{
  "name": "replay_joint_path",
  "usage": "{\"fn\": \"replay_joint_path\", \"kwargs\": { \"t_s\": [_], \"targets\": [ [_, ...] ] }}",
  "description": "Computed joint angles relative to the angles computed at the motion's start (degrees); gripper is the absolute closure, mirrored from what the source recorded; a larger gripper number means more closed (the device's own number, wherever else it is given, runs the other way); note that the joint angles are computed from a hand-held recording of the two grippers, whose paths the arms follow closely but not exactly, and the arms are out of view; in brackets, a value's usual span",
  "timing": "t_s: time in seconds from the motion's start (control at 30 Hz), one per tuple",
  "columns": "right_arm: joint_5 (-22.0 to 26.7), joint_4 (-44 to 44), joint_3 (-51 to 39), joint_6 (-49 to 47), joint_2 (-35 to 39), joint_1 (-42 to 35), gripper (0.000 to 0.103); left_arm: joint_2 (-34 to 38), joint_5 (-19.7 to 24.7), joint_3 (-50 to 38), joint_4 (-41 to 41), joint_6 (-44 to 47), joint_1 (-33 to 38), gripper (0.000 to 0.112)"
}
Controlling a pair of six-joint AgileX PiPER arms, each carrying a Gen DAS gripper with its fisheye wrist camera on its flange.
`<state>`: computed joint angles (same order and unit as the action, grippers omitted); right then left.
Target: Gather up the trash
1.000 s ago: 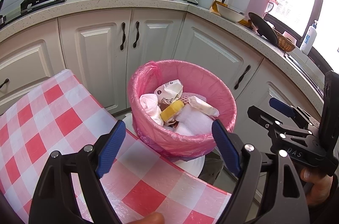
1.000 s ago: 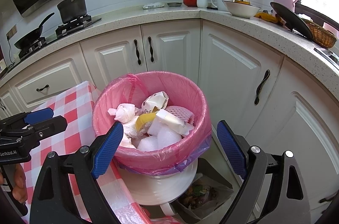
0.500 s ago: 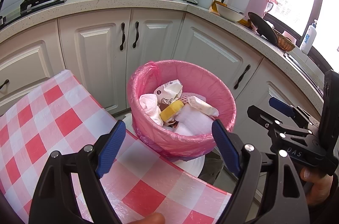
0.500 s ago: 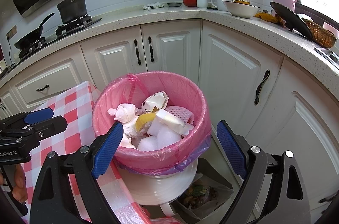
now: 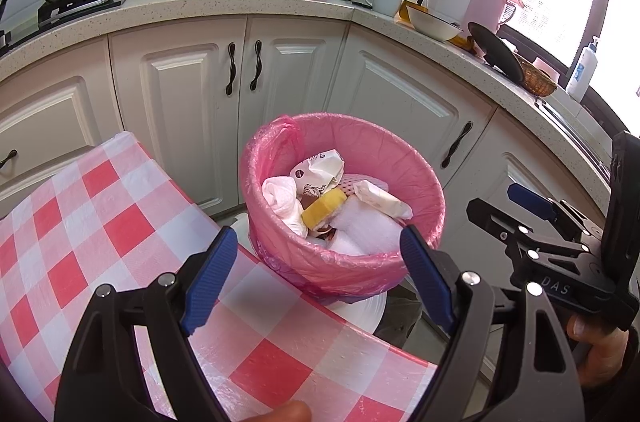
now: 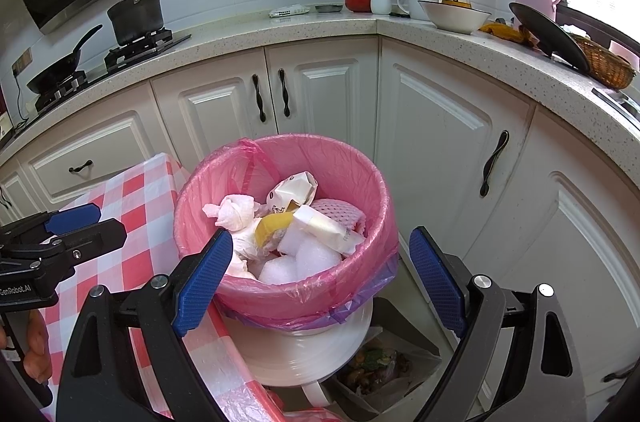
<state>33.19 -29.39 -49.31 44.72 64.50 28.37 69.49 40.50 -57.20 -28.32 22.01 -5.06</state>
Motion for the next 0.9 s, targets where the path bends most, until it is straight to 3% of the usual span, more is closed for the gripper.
{"fn": "replay_joint_path", "kwargs": {
  "t_s": [0.9],
  "targets": [
    [-0.4, -0.1, -0.1, 0.0, 0.0, -0.2, 0.019, -0.1, 0.0, 0.0, 0.2, 0.0, 0.0, 0.031]
  ]
}}
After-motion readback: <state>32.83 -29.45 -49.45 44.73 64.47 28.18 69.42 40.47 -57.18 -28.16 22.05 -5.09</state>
